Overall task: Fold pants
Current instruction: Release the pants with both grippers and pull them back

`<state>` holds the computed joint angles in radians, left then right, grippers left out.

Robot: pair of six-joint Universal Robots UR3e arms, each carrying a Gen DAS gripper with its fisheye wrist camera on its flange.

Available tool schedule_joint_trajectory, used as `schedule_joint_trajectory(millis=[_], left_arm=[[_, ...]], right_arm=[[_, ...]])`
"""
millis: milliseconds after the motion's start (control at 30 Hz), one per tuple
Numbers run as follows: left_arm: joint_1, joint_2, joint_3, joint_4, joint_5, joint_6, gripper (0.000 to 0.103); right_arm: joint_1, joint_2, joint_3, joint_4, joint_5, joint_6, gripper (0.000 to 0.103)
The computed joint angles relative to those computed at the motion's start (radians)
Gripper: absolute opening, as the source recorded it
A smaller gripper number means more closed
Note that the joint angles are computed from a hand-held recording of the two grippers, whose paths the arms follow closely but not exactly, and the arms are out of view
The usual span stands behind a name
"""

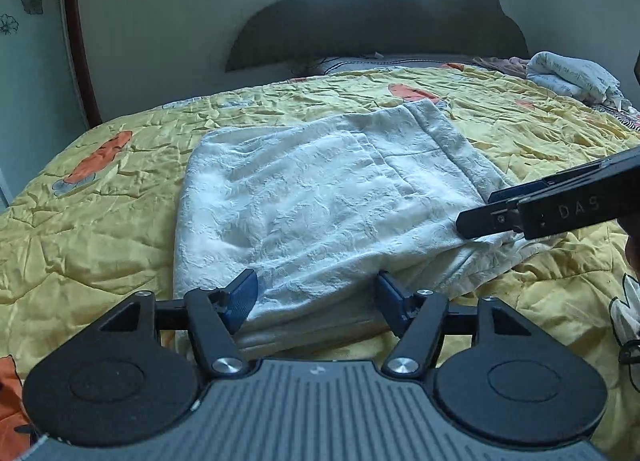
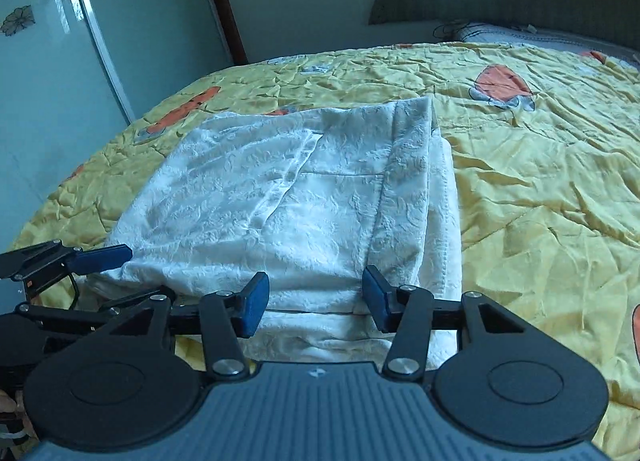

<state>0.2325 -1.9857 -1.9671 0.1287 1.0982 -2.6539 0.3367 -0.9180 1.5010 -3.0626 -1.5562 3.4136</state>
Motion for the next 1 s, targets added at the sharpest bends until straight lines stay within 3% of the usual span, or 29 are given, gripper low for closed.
schedule_joint_trajectory(millis=[67,133,267,333,367,433,500,533,600,667,733,833,900,1000], left_arm=[[0.015,0.015,0.024,-0.060,-0.019,0.004,0.063],[0.059,0.071,0.014,-0.131,-0.069,-0.005,0.059],[0.246,0.256,-0.113,-0.178,-0.190,0.032,0.058],[0.370,0.326,-0.134,-0.210,-0.237,0.047,0.063],[0.439,0.344,-0.126,-0.207,-0.255,0.041,0.064],[0.534,0.329,-0.063,-0.156,-0.219,-0.021,0.067],[0.613,0.268,0.112,-0.177,-0.173,-0.158,0.069],[0.637,0.226,0.214,-0.200,-0.161,-0.231,0.069],[0.637,0.158,0.381,-0.225,-0.104,-0.365,0.069],[0.614,0.154,0.417,-0.222,-0.097,-0.417,0.069],[0.575,0.195,0.327,-0.182,-0.171,-0.412,0.073],[0.453,0.283,0.122,-0.212,-0.222,-0.288,0.077],[0.356,0.319,-0.004,-0.248,-0.215,-0.209,0.077],[0.211,0.332,-0.143,-0.251,-0.113,-0.114,0.077]], right_arm=[[0.011,-0.014,-0.020,0.048,-0.020,-0.027,0.050],[0.016,-0.074,0.006,0.098,-0.053,0.018,0.050],[-0.009,-0.330,0.298,0.011,-0.039,0.089,0.055],[-0.018,-0.499,0.467,-0.004,-0.103,0.122,0.068],[-0.025,-0.582,0.535,0.011,-0.144,0.120,0.068],[-0.038,-0.760,0.630,0.131,-0.303,0.119,0.068],[-0.079,-0.891,0.680,0.232,-0.440,0.119,0.068],[-0.076,-0.915,0.681,0.259,-0.564,0.137,0.068],[-0.015,-0.850,0.640,0.236,-0.805,0.139,0.070],[0.055,-0.725,0.606,0.077,-0.916,0.104,0.071],[0.099,-0.619,0.557,-0.034,-0.803,0.095,0.081],[0.136,-0.431,0.414,-0.026,-0.532,0.120,0.083],[0.171,-0.282,0.280,0.023,-0.426,0.135,0.083],[0.205,-0.132,0.124,0.092,-0.372,0.174,0.083]])
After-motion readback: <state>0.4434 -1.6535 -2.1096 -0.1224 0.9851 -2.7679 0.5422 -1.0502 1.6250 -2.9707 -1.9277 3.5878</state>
